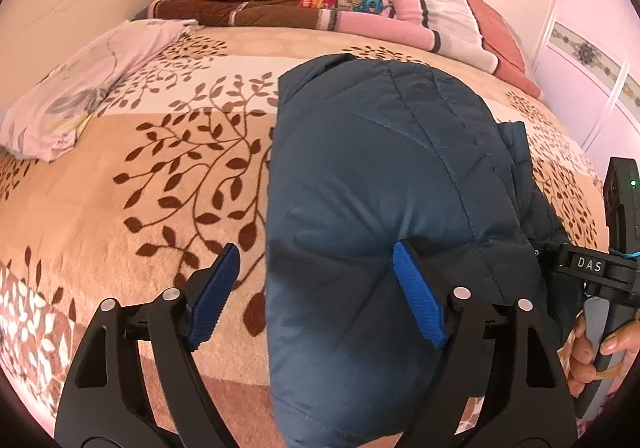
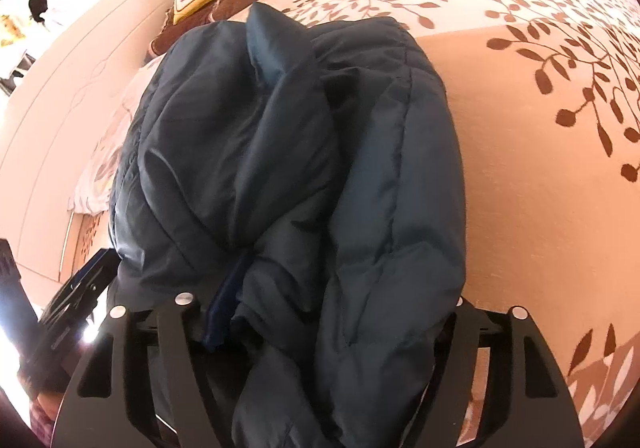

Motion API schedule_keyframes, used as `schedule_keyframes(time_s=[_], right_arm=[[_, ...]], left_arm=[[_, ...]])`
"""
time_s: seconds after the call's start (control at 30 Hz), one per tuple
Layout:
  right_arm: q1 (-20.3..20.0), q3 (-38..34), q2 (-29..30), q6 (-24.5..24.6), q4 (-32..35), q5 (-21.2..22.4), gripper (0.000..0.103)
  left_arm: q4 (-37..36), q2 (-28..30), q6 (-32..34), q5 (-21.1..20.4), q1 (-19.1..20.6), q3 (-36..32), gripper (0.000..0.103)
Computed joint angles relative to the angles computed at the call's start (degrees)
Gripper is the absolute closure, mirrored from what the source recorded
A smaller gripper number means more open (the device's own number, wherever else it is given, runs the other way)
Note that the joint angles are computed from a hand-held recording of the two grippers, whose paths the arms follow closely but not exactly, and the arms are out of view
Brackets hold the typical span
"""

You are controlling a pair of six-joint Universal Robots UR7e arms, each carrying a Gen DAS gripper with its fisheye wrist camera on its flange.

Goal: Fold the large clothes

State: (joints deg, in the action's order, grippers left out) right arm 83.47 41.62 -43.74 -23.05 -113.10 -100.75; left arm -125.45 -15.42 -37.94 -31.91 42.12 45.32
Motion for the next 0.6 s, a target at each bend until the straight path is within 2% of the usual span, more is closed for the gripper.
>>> schedule_keyframes(time_s=[0.23,0.37,0.5,0.6], right_arm=[[0.3,-1.1,-0.5,1.9,1.5,-0.1,0.032],[-0.1,4.0,-4.6,0.0,-2.3,1.5,0.032],[-0.1,12.6,-10.4,-4.3,-10.6,1.2,0.032],[0.2,20.5,-14.9,-11.1,-16.6,0.4,0.034]], left_arm=[[-3.0,-4.0,-1.2,-0.2,-1.2,7.0,0.024],[-7.5,-7.6,-1.6,-1.1,-2.7,14.3,0.024],[-10.4,-10.2,-3.0,-3.4,-3.9,20.9,0.024],[-9.7,-10.6,-4.1,-5.5,-4.0,22.9,0.024]])
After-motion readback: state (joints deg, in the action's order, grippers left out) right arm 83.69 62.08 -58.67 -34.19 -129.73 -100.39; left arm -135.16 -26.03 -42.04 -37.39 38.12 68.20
